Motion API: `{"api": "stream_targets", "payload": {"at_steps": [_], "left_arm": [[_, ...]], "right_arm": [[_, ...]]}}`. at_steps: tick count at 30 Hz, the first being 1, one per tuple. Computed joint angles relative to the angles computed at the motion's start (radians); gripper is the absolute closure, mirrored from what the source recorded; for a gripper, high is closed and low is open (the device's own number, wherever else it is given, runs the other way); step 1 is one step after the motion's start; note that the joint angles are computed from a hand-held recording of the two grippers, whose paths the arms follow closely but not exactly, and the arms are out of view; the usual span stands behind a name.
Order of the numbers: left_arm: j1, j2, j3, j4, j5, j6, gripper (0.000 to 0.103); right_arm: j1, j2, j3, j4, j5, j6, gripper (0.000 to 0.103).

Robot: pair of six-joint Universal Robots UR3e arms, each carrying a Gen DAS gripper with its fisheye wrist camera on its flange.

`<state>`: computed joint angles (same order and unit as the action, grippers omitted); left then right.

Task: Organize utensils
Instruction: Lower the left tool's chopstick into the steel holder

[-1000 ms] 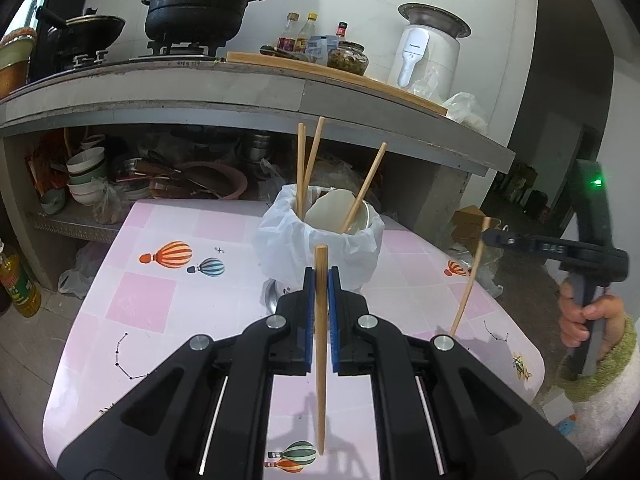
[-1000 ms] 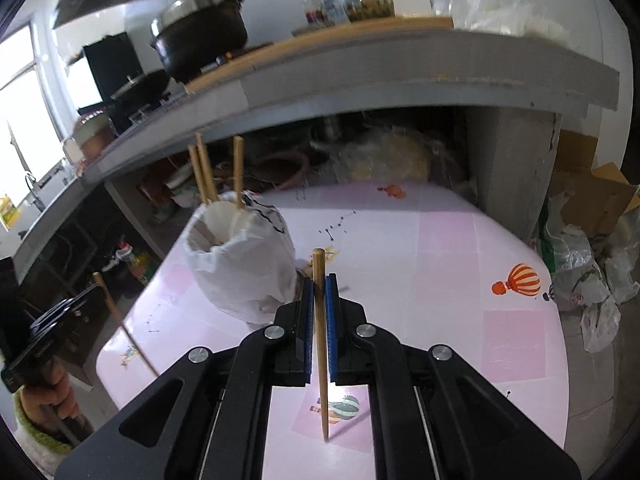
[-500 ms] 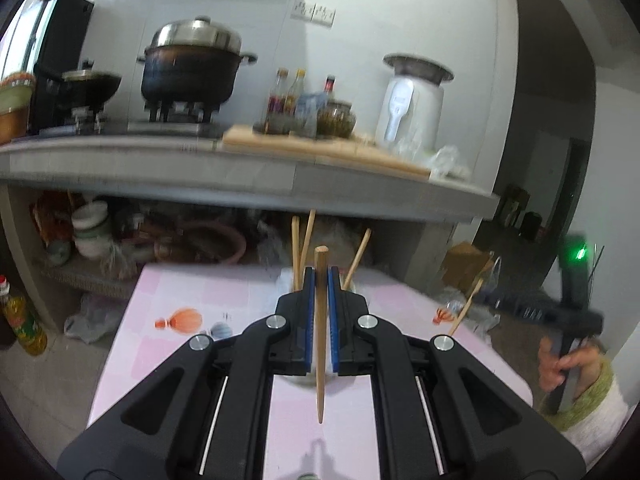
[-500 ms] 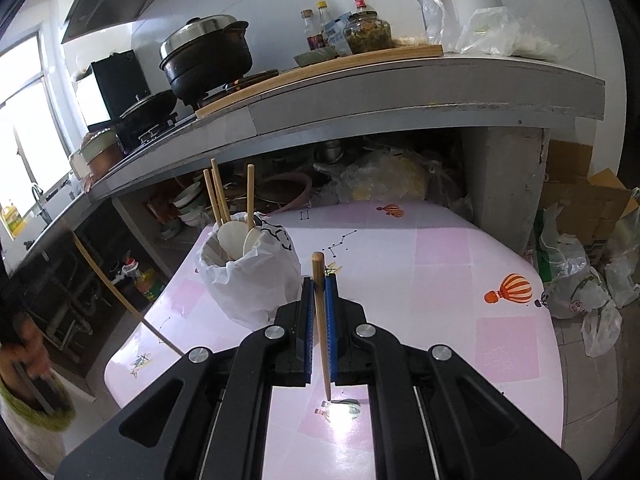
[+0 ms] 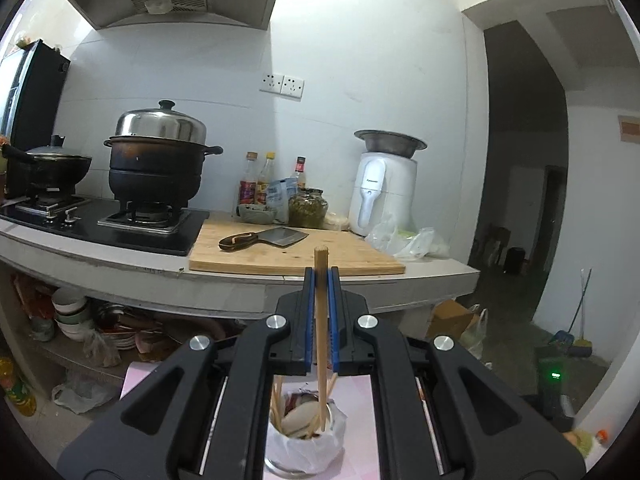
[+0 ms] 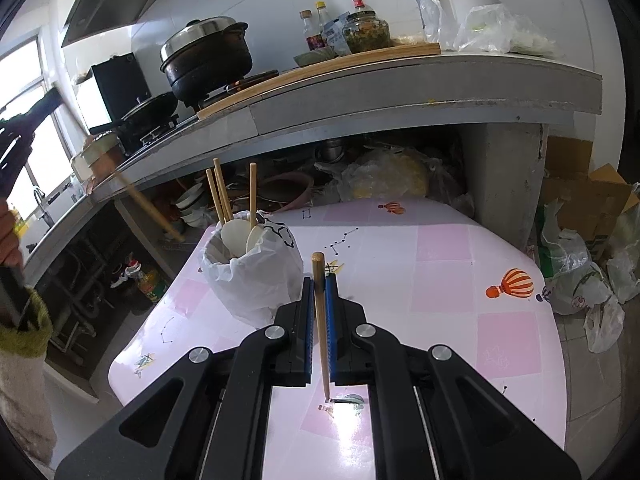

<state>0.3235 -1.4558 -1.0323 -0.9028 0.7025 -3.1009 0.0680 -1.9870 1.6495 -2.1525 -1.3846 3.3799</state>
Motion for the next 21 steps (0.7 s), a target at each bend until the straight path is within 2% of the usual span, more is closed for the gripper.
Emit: {"api": "stream_targets", "payload": {"at_steps": [3,12,21], "left_arm": [[-0.105,-0.089,0.048,0.026,0.118,0.009,0.098],[-0.241,-0.196,-0.023,0.137,0.3,0.024,0.098],[-0.27,-0.226,-0.109,0.199,0.363,0.049,0.098]], "right_arm": [[-0.012,-0.015,-0.003,0.011,0.007,-0.003,0.097],[-0.04,-0.039,0.0,0.035,0.023,-0.018,0.097],[-0.06,-0.042,0.004,0.04,0.039,-0.029,0.097]]}}
